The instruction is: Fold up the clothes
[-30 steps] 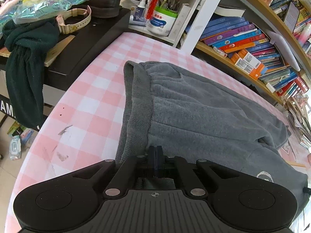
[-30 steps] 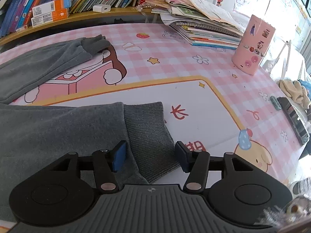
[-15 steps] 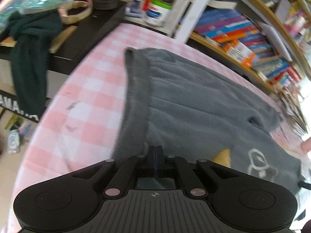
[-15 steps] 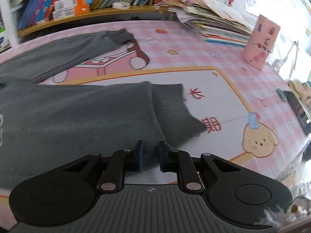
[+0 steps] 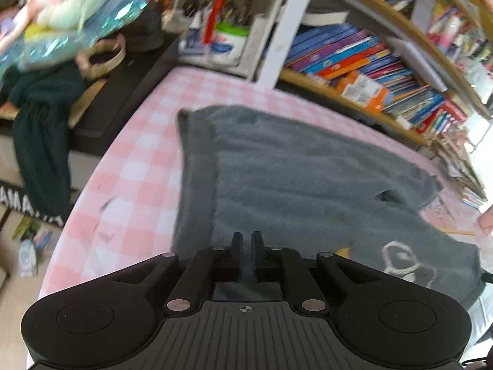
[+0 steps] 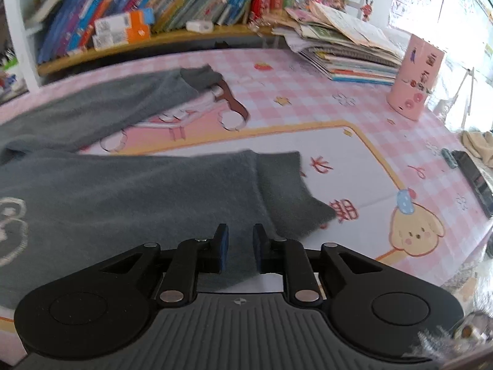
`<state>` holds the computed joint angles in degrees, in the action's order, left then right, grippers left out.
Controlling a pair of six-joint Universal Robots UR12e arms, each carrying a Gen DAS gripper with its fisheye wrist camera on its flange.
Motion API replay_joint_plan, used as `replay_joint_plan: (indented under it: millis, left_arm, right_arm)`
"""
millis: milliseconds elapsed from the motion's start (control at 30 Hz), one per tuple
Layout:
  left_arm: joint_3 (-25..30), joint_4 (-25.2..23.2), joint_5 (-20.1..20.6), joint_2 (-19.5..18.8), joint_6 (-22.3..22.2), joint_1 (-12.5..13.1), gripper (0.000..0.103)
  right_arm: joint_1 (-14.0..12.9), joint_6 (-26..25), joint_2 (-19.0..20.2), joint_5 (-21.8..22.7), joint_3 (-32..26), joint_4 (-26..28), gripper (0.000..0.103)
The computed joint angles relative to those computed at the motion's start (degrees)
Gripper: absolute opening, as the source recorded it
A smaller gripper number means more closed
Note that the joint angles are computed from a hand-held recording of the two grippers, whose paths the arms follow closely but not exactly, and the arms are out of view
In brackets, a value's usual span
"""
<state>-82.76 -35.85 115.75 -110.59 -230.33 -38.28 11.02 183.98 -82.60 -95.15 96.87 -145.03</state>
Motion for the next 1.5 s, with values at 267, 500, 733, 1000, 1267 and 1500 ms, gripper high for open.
replay_joint_plan:
  millis: [267, 500, 733, 1000, 1267, 1500]
  left_arm:
    - [3.7, 0.3, -1.5, -2.2, 4.8, -0.6, 0.017]
    - [4.5, -0.3, -3.3, -2.7, 6.9, -1.3, 0.025]
    - [4.9, -1.7, -3.3, -2.8, 7.4, -2.1, 0.034]
    - [5.3, -2.3, -1.9, -2.9, 6.3, -2.5, 0.053]
    - [8.4, -6.0, 0.3, -4.5, 6.8, -3.4, 0.073]
    - [12.2, -10.3, 3.1, -6.6, 3.9, -4.1, 0.078]
  right_arm:
    - [1.6, -1.4, -0.1, 5.7, -1.0, -1.0, 0.032]
    - [2.7, -3.5, -0.2, 8.8, -1.3, 0.0, 0.042]
    - [3.3, -5.1, 0.0, 9.5, -1.6, 1.5, 0.057]
    - [3.3, -7.2, 0.2, 10.3, -2.2, 2.3, 0.071]
    - [2.7, -9.6, 1.0, 12.1, -3.2, 2.6, 0.085]
    - [1.4, -12.8, 2.4, 14.9, -4.8, 3.3, 0.089]
